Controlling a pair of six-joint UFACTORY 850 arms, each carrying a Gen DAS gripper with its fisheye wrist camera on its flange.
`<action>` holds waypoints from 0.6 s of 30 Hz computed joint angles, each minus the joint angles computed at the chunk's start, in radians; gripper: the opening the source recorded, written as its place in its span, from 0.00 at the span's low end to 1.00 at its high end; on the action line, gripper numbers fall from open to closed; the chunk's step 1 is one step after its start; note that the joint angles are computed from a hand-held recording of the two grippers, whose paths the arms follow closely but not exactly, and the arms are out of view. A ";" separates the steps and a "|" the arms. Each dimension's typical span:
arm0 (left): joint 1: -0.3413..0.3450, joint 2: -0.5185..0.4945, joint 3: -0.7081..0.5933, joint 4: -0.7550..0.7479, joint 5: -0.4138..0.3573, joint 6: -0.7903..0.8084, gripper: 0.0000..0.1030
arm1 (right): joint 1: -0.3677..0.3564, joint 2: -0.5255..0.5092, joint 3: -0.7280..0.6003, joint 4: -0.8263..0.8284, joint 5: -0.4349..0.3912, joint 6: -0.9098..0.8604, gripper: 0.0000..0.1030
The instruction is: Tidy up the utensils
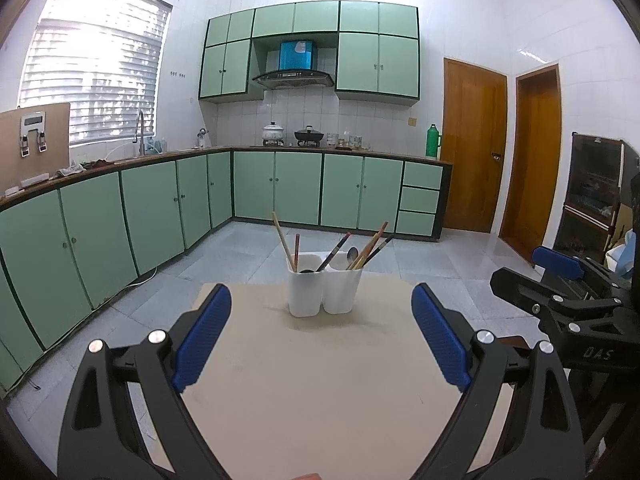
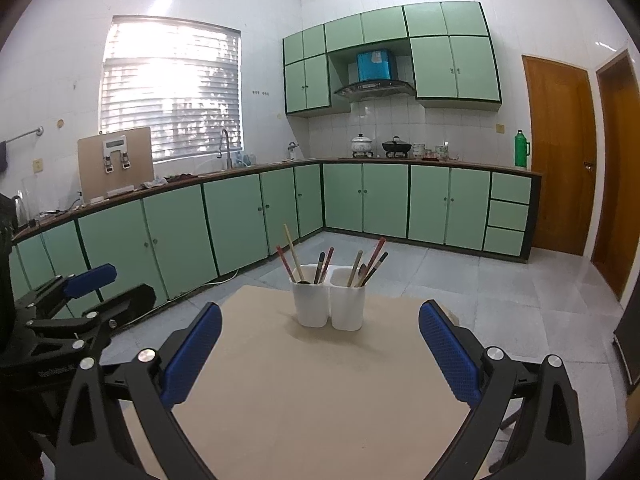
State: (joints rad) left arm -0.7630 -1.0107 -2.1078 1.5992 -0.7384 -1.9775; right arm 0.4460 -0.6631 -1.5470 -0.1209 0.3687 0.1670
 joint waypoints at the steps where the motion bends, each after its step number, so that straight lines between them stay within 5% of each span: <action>1: 0.001 0.002 0.003 0.004 0.001 -0.004 0.86 | 0.001 0.000 0.001 0.007 0.001 -0.009 0.94; 18: 0.001 0.009 0.018 0.012 0.002 -0.016 0.86 | 0.001 -0.002 0.001 0.012 0.002 -0.013 0.94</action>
State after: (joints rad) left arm -0.7622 -1.0014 -2.0895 1.6107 -0.7365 -1.9933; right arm 0.4466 -0.6653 -1.5458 -0.1086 0.3705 0.1539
